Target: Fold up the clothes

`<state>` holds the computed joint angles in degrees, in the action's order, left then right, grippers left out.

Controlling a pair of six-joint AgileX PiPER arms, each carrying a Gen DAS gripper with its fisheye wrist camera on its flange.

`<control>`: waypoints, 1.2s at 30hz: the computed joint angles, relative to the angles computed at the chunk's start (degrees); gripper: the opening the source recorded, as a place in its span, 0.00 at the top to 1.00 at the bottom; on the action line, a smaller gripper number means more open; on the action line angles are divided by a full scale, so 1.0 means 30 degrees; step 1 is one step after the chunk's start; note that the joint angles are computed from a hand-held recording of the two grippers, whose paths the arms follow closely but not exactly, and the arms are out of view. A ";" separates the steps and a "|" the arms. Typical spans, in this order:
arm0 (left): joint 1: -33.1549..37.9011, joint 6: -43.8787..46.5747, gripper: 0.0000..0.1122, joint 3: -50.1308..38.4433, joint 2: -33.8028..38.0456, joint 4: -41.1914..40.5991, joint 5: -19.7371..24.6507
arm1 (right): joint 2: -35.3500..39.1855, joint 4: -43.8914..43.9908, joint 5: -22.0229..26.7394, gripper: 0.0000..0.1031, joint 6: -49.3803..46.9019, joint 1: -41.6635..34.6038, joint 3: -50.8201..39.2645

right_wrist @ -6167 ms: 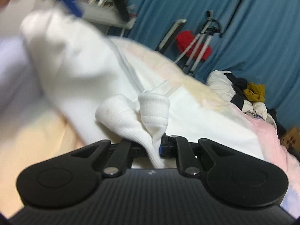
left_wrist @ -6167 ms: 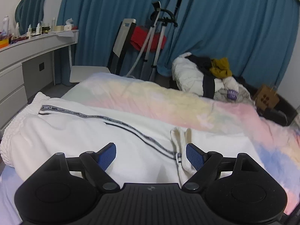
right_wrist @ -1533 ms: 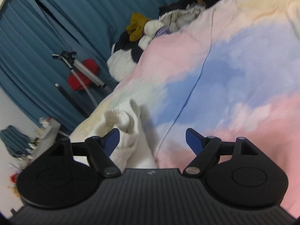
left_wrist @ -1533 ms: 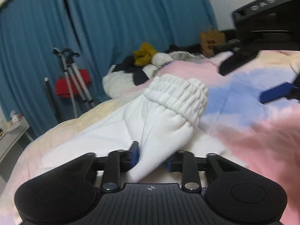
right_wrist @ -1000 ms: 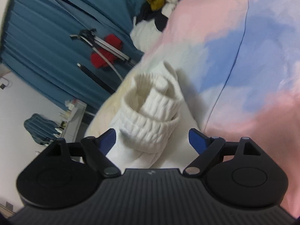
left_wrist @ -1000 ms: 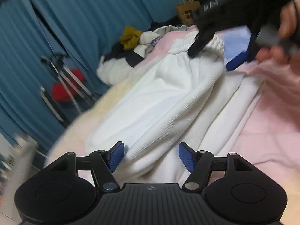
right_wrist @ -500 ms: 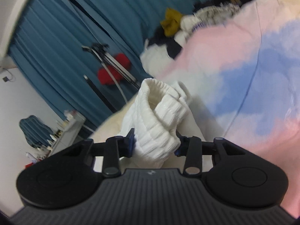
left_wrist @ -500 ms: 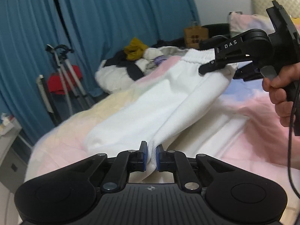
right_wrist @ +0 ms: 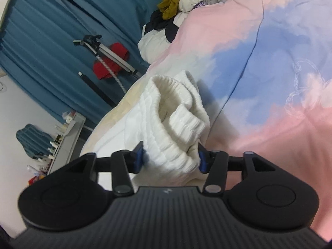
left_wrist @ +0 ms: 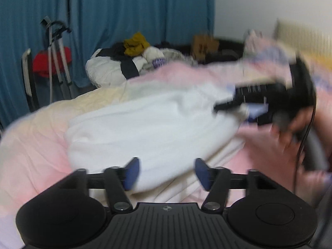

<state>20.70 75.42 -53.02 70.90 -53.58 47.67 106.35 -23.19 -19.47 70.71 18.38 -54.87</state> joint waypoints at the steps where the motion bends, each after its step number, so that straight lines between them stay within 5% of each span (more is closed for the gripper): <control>1: 0.0738 -0.0235 0.32 -0.0333 0.0187 -0.0571 0.0722 | -0.0127 0.0181 0.0481 0.30 -0.0259 0.0085 -0.0034; 2: 0.1440 -0.0560 0.26 -0.0691 0.0399 -0.1088 0.1411 | -0.0194 0.0485 0.0916 0.19 -0.0595 0.0176 -0.0081; 5: 0.3385 -0.1729 0.19 -0.1594 0.1461 -0.2962 0.2679 | 0.0419 -0.1814 0.0443 0.18 0.1933 -0.0072 -0.0242; 11: 0.3376 -0.9175 0.19 -0.4209 0.4429 0.0677 0.0953 | 0.2668 -0.7563 -0.1659 0.11 0.7233 -0.0840 -0.1706; 15: 0.3573 -1.1383 0.20 -0.5164 0.5606 0.2101 0.1016 | 0.3026 -0.7209 -0.2331 0.10 0.6644 -0.0846 -0.1959; 22: 0.3581 -1.1096 0.20 -0.5109 0.5713 0.2556 0.1002 | 0.1610 -0.4890 -0.4876 0.11 0.3123 -0.0581 -0.0737; 30: 0.4214 -1.1528 0.21 -0.5613 0.7401 0.2098 0.2384 | 0.3841 -0.7659 -0.1707 0.12 0.7297 -0.0215 -0.3205; 36: 0.4941 -1.1977 0.59 -0.5748 0.7031 0.1597 0.2864 | 0.2205 -0.2810 -0.0029 0.52 0.2879 0.0921 -0.2266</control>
<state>35.52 39.49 -70.27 92.00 -48.79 56.26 112.97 -31.62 -19.56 79.35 21.15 -61.67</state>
